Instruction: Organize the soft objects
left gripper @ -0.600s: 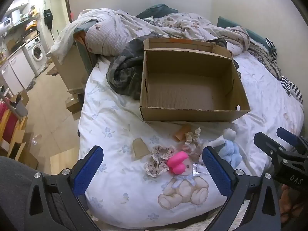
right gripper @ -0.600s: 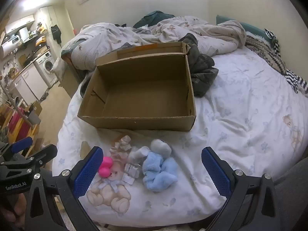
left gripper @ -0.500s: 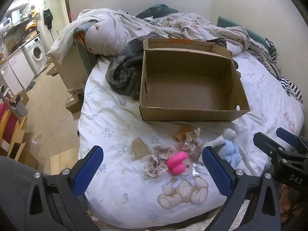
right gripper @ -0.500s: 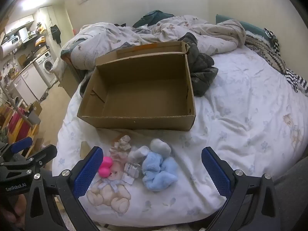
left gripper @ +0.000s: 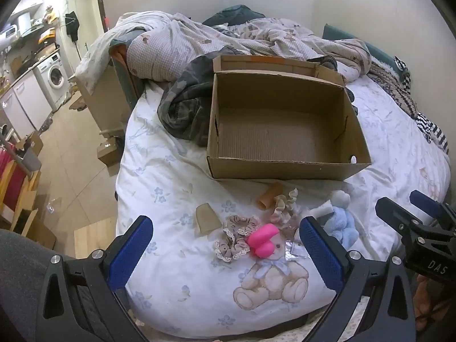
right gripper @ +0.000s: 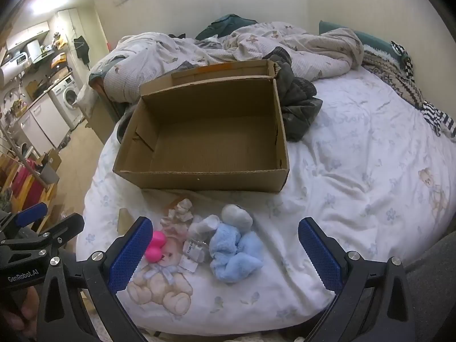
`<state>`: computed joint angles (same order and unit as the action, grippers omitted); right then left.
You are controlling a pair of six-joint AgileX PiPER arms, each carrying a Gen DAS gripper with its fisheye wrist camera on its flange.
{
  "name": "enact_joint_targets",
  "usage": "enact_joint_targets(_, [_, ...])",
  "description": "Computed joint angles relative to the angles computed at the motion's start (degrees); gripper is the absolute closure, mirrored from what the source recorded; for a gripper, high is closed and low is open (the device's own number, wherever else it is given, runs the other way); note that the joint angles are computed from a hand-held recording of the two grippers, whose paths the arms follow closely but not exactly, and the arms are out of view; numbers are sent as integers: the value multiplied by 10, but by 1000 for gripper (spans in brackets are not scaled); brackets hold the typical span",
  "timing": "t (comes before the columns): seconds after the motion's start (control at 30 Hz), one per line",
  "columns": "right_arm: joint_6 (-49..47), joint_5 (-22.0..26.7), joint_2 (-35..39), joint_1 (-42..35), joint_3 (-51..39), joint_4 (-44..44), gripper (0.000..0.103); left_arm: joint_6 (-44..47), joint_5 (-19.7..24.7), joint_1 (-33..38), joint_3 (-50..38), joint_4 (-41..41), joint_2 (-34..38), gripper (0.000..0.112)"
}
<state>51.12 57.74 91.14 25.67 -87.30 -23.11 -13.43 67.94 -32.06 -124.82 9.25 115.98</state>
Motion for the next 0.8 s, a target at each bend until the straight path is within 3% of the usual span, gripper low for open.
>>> enact_joint_targets(0.8, [-3, 0, 0, -3, 2, 4, 0, 8, -18, 12, 24, -4, -7, 10])
